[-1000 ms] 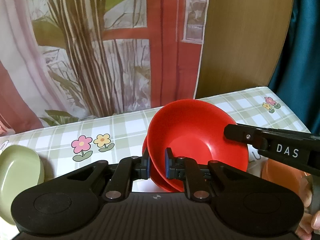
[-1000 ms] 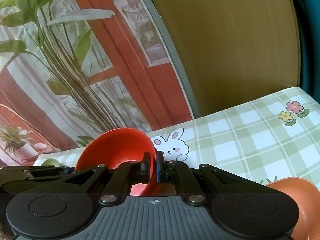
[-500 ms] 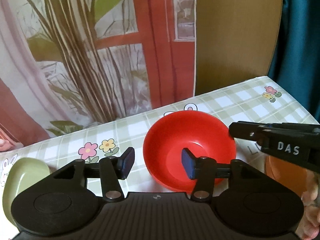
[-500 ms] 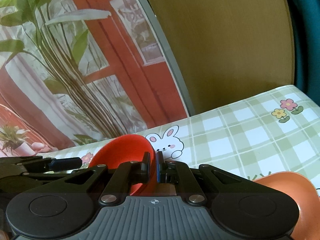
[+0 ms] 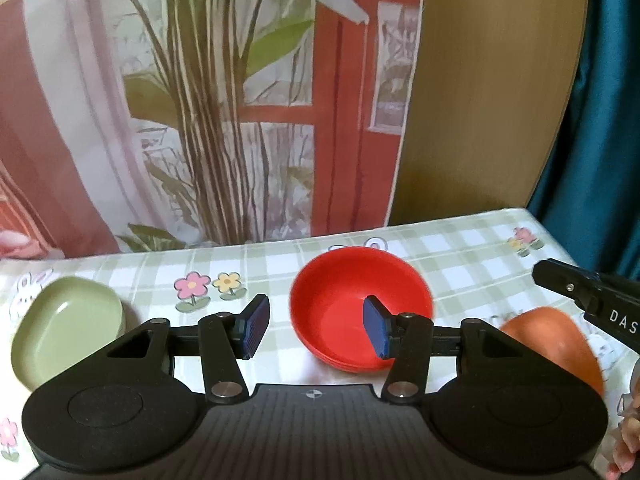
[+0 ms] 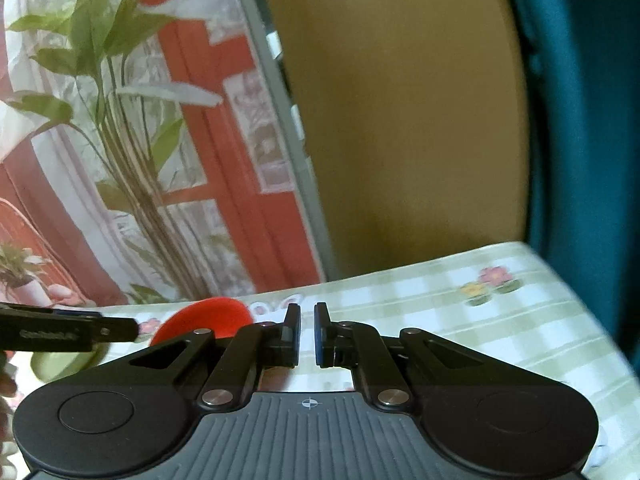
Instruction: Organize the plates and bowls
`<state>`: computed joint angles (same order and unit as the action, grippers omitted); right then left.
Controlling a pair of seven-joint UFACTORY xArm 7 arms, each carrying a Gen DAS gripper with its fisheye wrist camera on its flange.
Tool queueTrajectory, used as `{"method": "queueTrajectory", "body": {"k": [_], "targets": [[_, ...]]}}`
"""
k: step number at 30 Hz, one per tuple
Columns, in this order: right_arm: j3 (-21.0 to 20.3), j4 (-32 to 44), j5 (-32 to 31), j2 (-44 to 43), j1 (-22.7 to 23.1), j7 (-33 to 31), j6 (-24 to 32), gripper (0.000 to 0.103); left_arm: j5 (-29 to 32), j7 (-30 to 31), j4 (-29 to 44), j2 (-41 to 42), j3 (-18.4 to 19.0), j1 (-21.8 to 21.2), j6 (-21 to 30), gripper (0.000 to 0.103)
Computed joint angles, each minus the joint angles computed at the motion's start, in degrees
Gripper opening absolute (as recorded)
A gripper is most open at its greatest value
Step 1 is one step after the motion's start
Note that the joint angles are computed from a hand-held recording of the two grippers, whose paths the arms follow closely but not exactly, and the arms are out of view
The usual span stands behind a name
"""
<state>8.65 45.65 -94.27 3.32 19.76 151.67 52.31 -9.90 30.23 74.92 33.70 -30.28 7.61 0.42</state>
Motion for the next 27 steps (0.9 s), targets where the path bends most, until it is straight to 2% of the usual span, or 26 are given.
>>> {"method": "queueTrajectory", "body": {"k": [5,11,14,18,27], "targets": [[2.0,-5.8,3.3,-3.7,1.7,-0.3,4.7,0.01,-0.2,-0.3,-6.7,-2.0,-7.0,5.5,-3.0,0.054],[3.9,-10.7,6.7,-4.6,3.5,0.9,8.6,0.01,2.7,-3.9,-12.6,-2.9,-12.8,9.5,-7.8,0.054],[4.1,-12.5,7.6,-4.3,4.1,2.3,9.0,0.011,3.9,-6.6,-14.9,-3.9,-12.0,8.0,-11.0,0.054],[4.1,-14.5,8.6,-3.7,4.6,4.5,8.8,0.011,6.2,-9.6,-16.4,-4.1,-11.4,6.7,-12.7,0.054],[3.5,-15.2,5.8,-0.6,5.3,11.2,7.9,0.011,10.5,-15.0,-18.5,-5.5,-4.3,-1.2,-14.8,0.054]]}}
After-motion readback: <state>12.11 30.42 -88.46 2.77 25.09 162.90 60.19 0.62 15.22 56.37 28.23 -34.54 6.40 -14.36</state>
